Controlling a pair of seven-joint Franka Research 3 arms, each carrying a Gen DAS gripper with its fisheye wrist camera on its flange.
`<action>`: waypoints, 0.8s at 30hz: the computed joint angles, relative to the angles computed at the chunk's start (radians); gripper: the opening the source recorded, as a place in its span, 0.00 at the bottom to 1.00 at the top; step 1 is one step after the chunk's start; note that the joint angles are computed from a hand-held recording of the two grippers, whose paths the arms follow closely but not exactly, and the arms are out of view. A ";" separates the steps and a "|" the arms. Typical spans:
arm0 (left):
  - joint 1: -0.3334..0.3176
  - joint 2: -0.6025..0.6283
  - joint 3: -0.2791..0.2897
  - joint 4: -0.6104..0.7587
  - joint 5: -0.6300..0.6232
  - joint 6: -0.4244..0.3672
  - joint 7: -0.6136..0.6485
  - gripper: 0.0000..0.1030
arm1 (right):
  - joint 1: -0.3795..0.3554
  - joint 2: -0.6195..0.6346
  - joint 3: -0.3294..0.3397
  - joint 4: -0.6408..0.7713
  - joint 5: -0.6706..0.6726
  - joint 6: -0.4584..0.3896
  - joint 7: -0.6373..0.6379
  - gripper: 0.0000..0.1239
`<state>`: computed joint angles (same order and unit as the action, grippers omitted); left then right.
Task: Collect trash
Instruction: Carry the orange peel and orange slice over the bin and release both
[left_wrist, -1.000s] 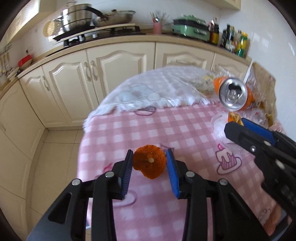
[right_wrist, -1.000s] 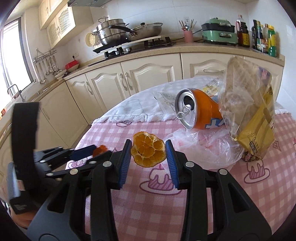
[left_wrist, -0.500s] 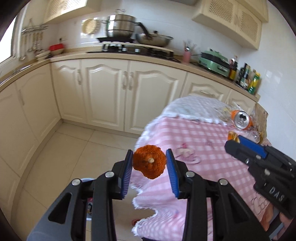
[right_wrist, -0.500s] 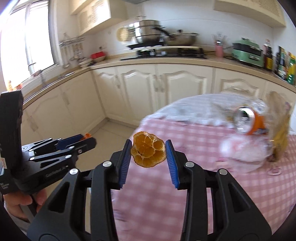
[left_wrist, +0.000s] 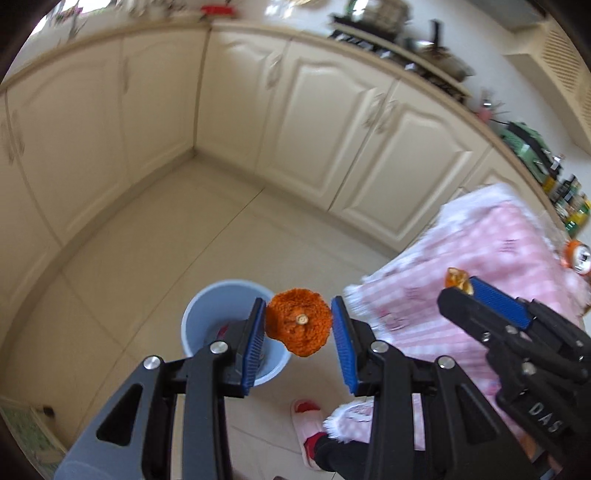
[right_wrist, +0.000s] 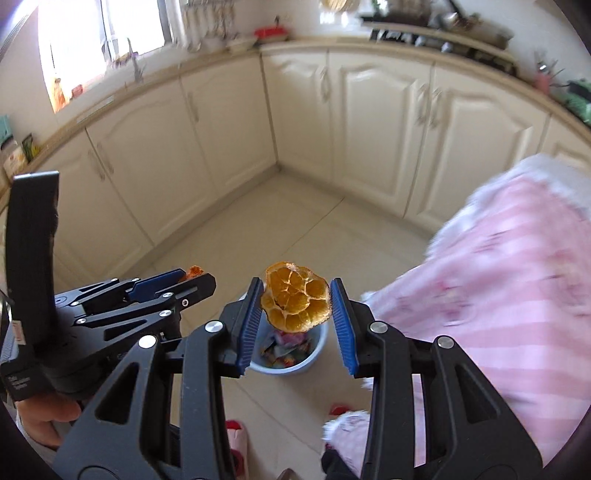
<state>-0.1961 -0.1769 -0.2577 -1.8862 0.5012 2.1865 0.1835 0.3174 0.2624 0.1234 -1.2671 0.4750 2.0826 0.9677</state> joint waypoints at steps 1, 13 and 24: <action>0.005 -0.011 0.013 -0.038 -0.017 0.024 -0.004 0.34 | 0.008 0.012 0.002 0.000 -0.010 0.001 0.007 0.30; 0.087 0.040 0.085 -0.251 -0.130 0.369 0.007 0.45 | 0.074 0.214 0.009 0.089 -0.094 -0.008 0.135 0.30; 0.091 0.075 0.083 -0.233 -0.183 0.271 0.034 0.54 | 0.091 0.321 0.014 0.192 -0.126 -0.056 0.212 0.30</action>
<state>-0.1046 -0.1023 -0.1747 -2.1187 0.3181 2.4571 0.2176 0.4084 0.5835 0.1375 -1.0754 0.3490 2.0267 1.1795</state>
